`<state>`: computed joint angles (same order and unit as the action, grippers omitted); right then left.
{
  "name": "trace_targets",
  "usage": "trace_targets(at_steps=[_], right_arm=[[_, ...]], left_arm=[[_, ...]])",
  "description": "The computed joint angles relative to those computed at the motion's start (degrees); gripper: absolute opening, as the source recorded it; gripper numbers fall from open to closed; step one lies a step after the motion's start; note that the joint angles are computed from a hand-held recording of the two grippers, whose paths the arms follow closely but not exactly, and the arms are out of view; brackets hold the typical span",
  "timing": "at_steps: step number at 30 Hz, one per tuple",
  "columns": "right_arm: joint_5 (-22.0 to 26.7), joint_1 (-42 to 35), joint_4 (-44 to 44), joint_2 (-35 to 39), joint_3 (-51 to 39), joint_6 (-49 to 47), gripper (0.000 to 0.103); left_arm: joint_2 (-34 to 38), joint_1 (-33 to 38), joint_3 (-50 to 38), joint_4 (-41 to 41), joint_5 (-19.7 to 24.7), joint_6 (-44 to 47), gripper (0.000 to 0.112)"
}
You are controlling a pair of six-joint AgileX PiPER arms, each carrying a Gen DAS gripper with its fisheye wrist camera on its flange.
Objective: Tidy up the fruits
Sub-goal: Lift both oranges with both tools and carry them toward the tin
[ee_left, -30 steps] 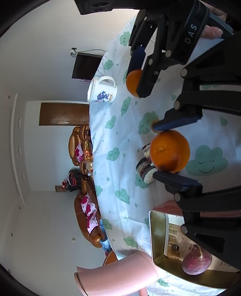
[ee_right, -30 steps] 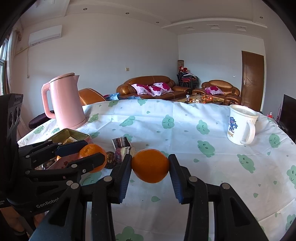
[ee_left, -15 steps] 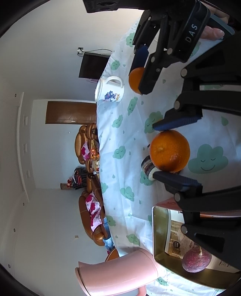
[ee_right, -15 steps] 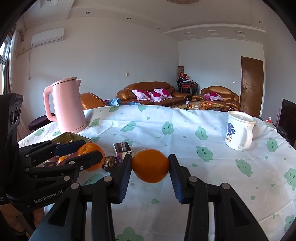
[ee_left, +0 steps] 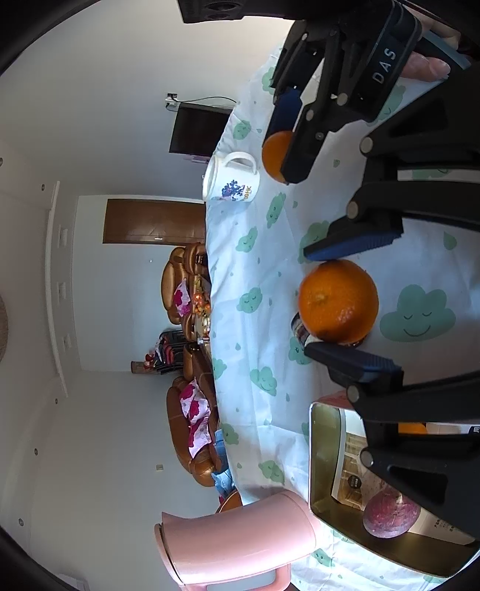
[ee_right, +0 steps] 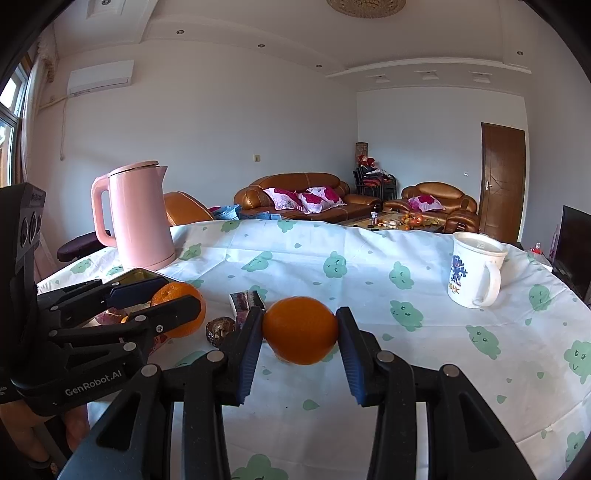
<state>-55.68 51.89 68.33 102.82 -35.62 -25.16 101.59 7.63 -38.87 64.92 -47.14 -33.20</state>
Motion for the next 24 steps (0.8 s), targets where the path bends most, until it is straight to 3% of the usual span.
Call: trace_targets(at_steps=[24], right_arm=[[-5.24,3.31,1.13,0.55,0.90,0.35,0.042]], left_arm=[[-0.99,2.61,3.77,-3.93,-5.91,5.30,0.047]])
